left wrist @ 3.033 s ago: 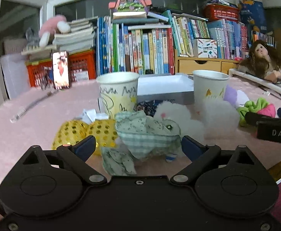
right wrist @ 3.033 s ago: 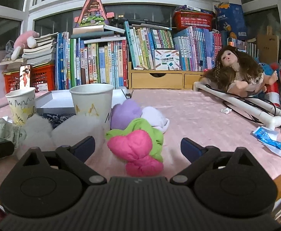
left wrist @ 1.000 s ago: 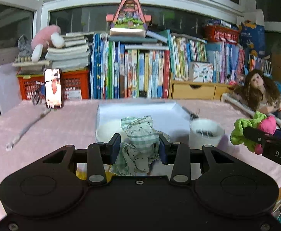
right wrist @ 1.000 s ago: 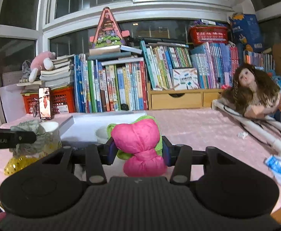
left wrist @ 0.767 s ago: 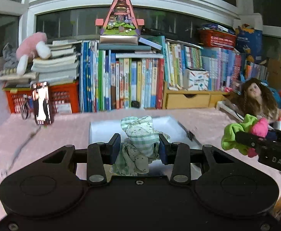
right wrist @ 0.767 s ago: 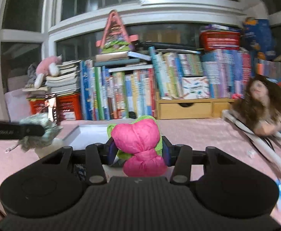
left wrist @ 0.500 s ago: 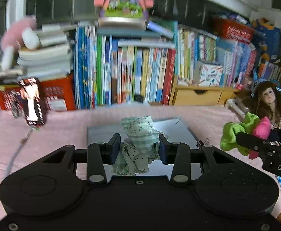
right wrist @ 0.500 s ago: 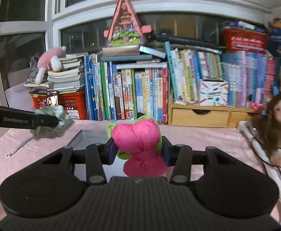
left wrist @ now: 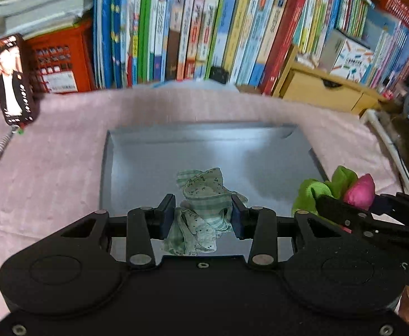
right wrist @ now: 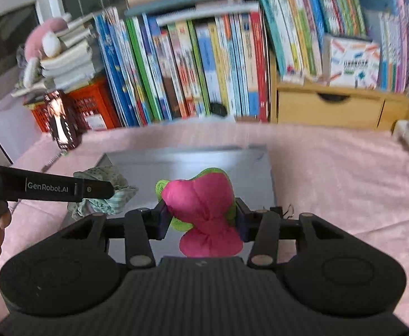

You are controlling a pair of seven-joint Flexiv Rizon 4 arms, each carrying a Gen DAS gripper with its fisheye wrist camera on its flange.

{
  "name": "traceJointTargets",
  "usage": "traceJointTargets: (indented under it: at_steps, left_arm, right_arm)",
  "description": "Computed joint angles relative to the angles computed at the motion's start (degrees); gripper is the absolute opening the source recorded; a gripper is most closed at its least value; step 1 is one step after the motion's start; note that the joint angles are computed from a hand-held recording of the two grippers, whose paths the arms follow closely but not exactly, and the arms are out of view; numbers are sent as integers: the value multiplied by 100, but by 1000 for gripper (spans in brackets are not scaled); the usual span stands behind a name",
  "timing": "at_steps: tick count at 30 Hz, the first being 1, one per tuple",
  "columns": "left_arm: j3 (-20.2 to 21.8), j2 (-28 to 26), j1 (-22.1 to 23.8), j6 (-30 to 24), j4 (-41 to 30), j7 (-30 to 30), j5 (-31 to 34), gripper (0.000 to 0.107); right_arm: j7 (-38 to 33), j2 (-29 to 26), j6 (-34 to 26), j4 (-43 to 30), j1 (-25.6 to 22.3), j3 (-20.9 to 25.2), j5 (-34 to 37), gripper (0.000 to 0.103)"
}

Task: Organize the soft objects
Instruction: 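Carry the checkered cloth and the bow plush over the grey metal tray with both tools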

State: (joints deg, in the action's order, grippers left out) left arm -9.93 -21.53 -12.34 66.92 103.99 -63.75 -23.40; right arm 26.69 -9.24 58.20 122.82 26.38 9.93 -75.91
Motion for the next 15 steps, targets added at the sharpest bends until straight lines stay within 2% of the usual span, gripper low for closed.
traceJointTargets:
  at_steps: [8,15]
  left_arm:
    - [126,-286,-77,-644,-390,-309,305,39]
    - [157,-364,-107,-821,-497,-364,457,40]
  right_arm:
    - [-754,-252,-40,-132,82,-12,937,51]
    - [-1196,-393,-88,-240,215,-70,1407,52]
